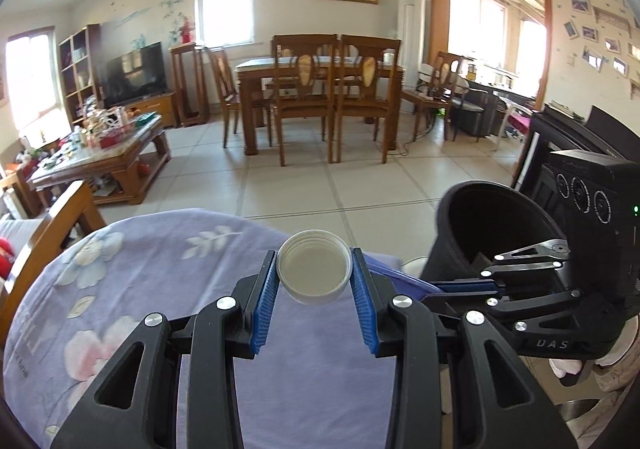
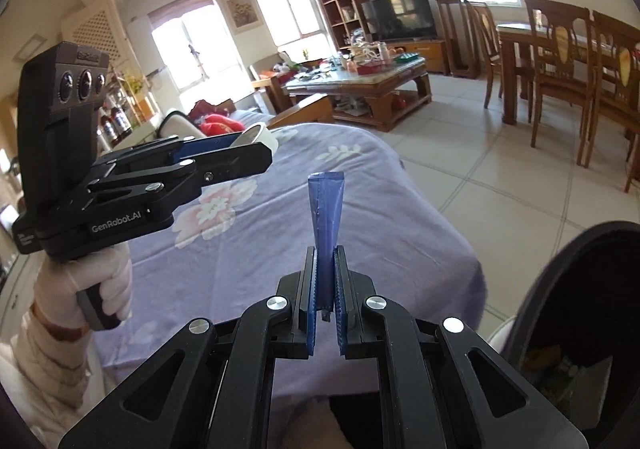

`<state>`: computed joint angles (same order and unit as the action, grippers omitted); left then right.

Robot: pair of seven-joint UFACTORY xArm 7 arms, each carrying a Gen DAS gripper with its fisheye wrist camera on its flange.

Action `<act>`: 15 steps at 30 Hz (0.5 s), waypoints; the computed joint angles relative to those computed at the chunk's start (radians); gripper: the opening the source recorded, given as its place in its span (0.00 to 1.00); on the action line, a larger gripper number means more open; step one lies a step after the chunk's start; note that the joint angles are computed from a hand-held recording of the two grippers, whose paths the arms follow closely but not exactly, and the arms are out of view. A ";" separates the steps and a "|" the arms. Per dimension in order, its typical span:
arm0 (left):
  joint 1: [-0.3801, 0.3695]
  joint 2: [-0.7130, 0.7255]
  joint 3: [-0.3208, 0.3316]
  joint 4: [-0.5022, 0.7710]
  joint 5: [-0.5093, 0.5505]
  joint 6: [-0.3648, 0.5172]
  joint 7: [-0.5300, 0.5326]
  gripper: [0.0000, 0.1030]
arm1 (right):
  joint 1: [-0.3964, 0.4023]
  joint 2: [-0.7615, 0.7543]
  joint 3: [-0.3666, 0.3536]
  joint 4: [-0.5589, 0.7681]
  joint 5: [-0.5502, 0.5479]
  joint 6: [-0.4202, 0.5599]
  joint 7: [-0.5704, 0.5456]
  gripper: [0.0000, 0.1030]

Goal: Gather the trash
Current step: 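Carry the white cap and blue tube over the bin with both tools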

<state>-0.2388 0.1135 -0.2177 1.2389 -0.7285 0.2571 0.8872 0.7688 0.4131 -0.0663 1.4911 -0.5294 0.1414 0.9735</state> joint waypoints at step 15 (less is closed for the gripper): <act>-0.110 0.168 -0.118 0.117 0.091 0.006 -0.086 0.35 | 0.080 -0.463 -0.221 -0.550 -0.791 0.022 0.847 0.08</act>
<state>-0.3488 0.2813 -0.3355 1.3563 -0.6378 0.2635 0.8008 0.8492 -0.0502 -0.2870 0.9414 -1.3204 0.1634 1.8205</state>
